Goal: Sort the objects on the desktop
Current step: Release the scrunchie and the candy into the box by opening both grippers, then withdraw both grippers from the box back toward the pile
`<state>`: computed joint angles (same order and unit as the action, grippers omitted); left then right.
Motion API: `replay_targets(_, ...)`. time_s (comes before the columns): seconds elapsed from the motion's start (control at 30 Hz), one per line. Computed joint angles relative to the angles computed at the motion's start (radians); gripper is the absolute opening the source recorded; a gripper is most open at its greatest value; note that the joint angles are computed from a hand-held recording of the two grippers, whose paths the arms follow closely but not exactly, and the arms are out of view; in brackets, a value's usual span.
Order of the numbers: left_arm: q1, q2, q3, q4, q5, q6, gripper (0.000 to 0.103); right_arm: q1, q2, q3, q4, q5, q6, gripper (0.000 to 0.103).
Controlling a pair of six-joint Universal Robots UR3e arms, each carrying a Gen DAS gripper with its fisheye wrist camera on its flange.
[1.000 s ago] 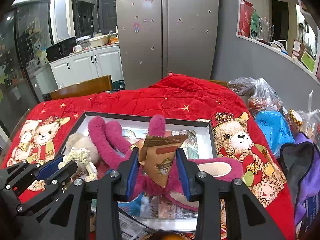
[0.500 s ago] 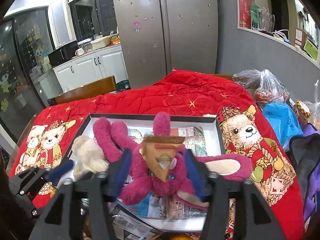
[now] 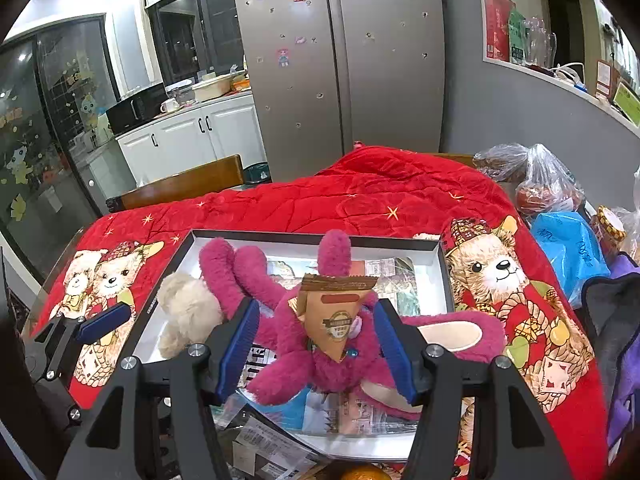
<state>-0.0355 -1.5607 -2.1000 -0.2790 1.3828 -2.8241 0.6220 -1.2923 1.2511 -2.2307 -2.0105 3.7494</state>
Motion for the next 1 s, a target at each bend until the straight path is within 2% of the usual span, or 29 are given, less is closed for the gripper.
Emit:
replay_targets(0.47,0.078,0.043,0.019,-0.054,-0.056,-0.007,0.087,-0.008,-0.025,0.022,-0.006,0.012,0.001,0.061)
replay_targets(0.6,0.085,0.058,0.021,-0.066,-0.065,-0.005,0.087,-0.008,-0.038,0.029,-0.013,0.008,0.000,0.069)
replay_targets(0.73,0.103,0.098,0.019,-0.093,-0.086,-0.007,0.087,-0.011,-0.055,0.031,-0.012,0.031,-0.014,0.073)
replay_targets(0.83,0.126,0.162,0.022,-0.158,-0.114,-0.004,0.087,-0.002,-0.066,0.016,0.001,0.049,-0.034,0.074)
replay_targets(0.93,0.184,0.298,0.006,-0.271,-0.183,0.019,0.087,0.042,-0.076,-0.029,0.037,0.009,-0.040,0.075)
replay_targets(1.0,0.250,0.433,-0.022,-0.366,-0.253,0.048,0.089,0.081,-0.082,-0.065,0.069,-0.033,-0.034,0.085)
